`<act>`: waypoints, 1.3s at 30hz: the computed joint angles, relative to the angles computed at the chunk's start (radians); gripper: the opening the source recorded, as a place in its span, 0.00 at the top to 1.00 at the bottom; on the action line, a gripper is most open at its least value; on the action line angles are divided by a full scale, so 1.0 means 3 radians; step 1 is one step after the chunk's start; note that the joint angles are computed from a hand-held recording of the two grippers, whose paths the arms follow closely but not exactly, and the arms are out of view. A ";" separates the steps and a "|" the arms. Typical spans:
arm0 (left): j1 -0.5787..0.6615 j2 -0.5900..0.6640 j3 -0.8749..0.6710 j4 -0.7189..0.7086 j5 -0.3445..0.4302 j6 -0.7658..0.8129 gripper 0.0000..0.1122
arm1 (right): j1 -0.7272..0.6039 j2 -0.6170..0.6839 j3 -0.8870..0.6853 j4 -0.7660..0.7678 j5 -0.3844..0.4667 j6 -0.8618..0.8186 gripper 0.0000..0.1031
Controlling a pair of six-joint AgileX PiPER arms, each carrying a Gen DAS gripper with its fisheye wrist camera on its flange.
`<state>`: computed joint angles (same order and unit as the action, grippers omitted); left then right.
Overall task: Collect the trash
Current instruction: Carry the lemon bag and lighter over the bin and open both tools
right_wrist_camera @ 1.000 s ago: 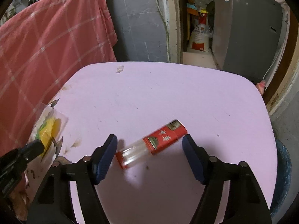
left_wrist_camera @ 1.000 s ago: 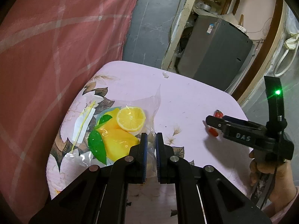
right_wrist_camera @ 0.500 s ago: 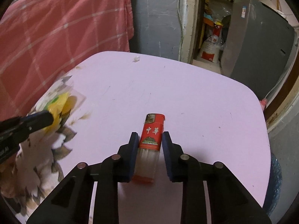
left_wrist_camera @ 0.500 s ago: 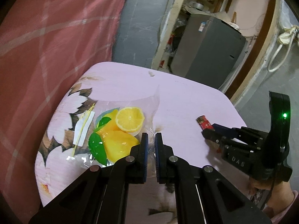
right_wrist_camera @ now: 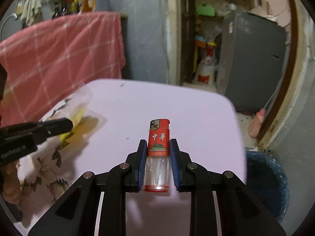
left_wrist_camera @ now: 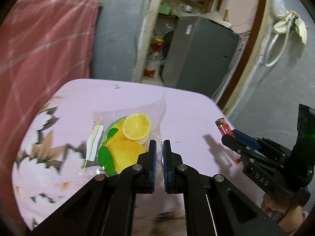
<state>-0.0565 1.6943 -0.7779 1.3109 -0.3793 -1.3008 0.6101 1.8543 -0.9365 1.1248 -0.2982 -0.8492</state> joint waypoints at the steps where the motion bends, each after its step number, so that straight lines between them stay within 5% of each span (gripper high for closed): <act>1: -0.0055 0.0011 -0.0011 -0.0048 -0.0014 0.0037 0.96 | -0.0020 -0.0070 0.0101 -0.0188 -0.0077 0.0197 0.80; 5: -0.0312 0.0069 -0.0107 0.0074 -0.0095 -0.0132 0.96 | -0.0135 -0.0352 0.0541 -0.0974 -0.0341 0.1008 0.80; 15: -0.1206 0.0280 -0.0453 -0.0297 0.0177 0.0034 0.96 | -0.0870 -0.0888 0.1303 -0.2137 -0.0550 0.2064 0.80; 24: -0.1873 0.0790 -0.1064 -0.0356 0.0311 -0.0123 0.96 | -0.1917 -0.1204 0.1851 -0.3423 -0.0686 0.3045 0.80; 33: -0.2213 0.1309 -0.1679 0.0113 0.0332 -0.0778 0.96 | -0.2786 -0.1236 0.2090 -0.4467 -0.0866 0.3777 0.80; 39: -0.2270 0.1552 -0.1969 0.0714 0.0376 -0.1486 0.96 | -0.3015 -0.1060 0.2137 -0.4717 -0.0953 0.3867 0.80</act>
<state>-0.7376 2.1600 -1.3687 1.5251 -0.2666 -1.7465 -0.2943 1.5362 -0.2955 -0.2904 -0.5842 0.3109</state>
